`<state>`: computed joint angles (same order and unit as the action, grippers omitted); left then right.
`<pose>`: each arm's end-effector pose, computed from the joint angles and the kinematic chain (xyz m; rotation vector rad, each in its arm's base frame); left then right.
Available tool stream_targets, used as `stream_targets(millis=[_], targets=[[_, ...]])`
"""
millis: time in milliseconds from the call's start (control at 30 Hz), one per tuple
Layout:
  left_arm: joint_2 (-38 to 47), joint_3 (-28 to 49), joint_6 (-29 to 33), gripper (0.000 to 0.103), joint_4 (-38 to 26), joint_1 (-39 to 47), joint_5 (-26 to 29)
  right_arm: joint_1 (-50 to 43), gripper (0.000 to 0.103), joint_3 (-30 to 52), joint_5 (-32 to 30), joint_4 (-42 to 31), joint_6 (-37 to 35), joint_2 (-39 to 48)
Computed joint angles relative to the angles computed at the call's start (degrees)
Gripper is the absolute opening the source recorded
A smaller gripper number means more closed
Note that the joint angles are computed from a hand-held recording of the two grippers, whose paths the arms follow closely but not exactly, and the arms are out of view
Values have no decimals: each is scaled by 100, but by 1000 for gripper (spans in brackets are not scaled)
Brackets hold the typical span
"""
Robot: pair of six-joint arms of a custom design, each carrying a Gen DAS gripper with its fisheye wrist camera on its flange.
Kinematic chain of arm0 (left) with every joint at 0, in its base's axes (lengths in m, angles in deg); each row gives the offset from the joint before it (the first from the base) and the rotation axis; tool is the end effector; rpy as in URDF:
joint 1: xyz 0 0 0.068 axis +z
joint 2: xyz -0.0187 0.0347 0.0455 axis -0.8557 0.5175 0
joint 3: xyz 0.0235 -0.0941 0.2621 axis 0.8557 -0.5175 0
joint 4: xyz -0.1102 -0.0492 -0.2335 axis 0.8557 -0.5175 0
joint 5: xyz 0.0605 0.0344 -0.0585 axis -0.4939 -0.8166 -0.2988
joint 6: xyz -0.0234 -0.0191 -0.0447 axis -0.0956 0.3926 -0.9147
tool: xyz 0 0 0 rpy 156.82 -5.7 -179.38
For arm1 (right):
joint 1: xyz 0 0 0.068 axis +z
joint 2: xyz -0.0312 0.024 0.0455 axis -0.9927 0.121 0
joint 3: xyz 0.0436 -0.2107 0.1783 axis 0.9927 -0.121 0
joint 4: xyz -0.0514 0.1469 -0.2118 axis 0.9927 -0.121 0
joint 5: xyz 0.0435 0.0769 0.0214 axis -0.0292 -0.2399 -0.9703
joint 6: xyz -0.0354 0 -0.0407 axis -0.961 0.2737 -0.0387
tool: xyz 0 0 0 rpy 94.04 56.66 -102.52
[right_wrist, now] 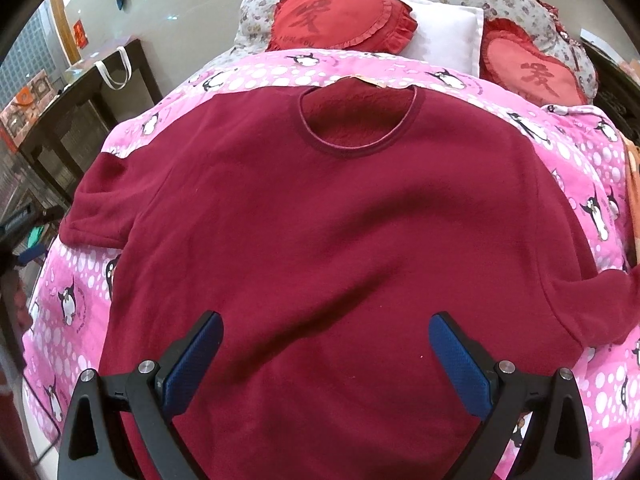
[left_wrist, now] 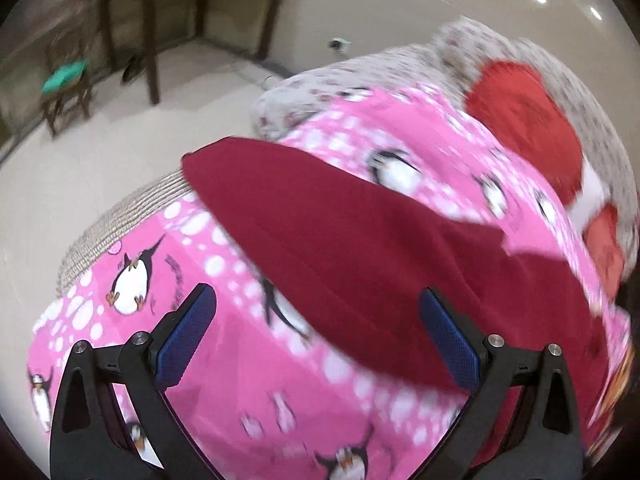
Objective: Fold small clothes
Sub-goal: 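Grasp the sleeve cuff with the left gripper and lift it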
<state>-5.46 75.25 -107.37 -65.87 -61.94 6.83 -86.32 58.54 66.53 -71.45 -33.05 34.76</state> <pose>0.1997 -0.0048 0.1401 -0.9828 2.3640 -0.1054 0.2190 -0.0037 0.1432 -0.3166 2.5907 0.2261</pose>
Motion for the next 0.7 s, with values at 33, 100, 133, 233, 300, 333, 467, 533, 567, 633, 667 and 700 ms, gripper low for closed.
stream_targets(millis=[33,100,133,233,300,333,467,533,567,633,667,700], targets=[[178,46,-16,95,71,184,123,-6,102,9,-31,6,1,29],[525,78,62,93,343,616,370,-12,102,23,-111,39,13,88],[613,79,75,89,442,726,392,-10,102,28,-138,43,15,108],[923,156,210,84,756,1004,501,85,102,36,-117,103,51,189],[1093,182,208,79,1009,1147,646,173,102,43,-75,162,90,264],[1187,196,215,74,1127,1215,723,196,102,40,-70,180,100,290],[1463,194,104,40,1573,1481,952,287,96,8,-12,269,171,332],[1474,176,114,15,1654,1612,1047,292,88,14,-10,249,148,335],[1425,127,108,14,1709,1685,1168,282,86,25,-21,222,94,341],[1105,9,115,10,1666,1687,1225,251,80,4,-27,180,-20,281],[830,-23,133,9,1545,1564,1152,207,79,-17,-45,158,-73,222],[465,-38,161,9,1364,1310,968,125,79,-33,-98,131,-142,165]])
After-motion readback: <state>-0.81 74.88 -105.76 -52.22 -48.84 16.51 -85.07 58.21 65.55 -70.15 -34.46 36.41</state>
